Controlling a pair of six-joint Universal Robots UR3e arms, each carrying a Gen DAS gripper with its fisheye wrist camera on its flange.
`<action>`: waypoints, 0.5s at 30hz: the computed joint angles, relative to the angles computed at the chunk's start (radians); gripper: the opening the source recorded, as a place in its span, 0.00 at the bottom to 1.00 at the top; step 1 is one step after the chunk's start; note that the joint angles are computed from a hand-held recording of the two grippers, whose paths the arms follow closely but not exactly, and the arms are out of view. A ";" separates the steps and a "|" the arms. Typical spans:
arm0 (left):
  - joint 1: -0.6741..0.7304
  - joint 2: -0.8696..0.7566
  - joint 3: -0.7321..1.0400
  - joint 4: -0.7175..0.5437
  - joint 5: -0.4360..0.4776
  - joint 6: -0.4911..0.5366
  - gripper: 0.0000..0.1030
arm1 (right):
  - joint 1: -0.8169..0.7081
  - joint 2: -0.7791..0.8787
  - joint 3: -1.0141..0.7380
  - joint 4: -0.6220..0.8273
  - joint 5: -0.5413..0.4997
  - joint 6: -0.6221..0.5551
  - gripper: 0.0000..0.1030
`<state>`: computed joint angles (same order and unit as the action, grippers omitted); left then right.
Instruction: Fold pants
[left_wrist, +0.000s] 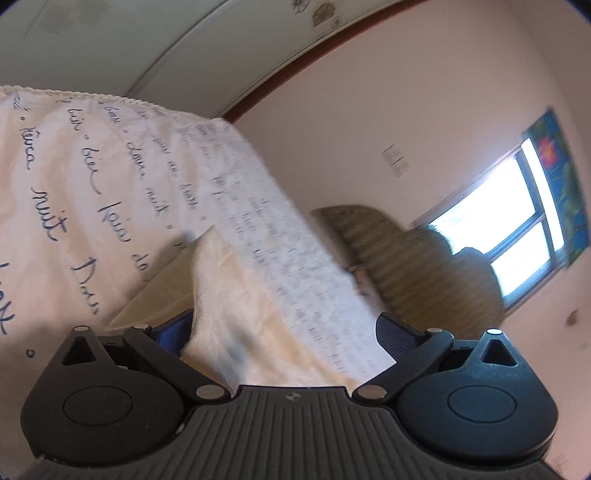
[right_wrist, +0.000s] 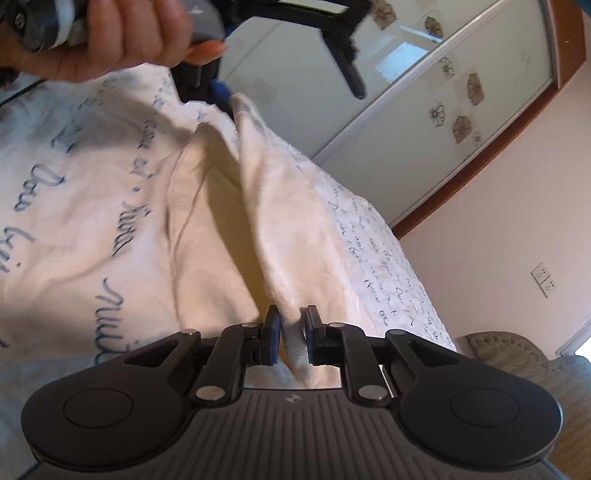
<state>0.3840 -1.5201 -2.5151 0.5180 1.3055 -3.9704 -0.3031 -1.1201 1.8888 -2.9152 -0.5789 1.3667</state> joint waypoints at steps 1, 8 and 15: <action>0.005 -0.013 0.007 -0.017 -0.017 -0.011 0.99 | 0.002 0.005 0.004 -0.020 -0.001 0.019 0.13; -0.009 -0.071 0.072 -0.165 0.007 0.013 0.26 | 0.054 0.094 0.047 -0.361 -0.075 0.146 0.14; 0.007 0.032 0.089 -0.290 0.061 0.203 0.09 | 0.023 -0.047 0.056 -0.081 -0.031 0.131 0.11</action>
<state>0.3910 -1.4877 -2.4263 0.2284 1.3660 -3.7670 -0.2801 -1.1671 1.9447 -2.9965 -0.6101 1.4979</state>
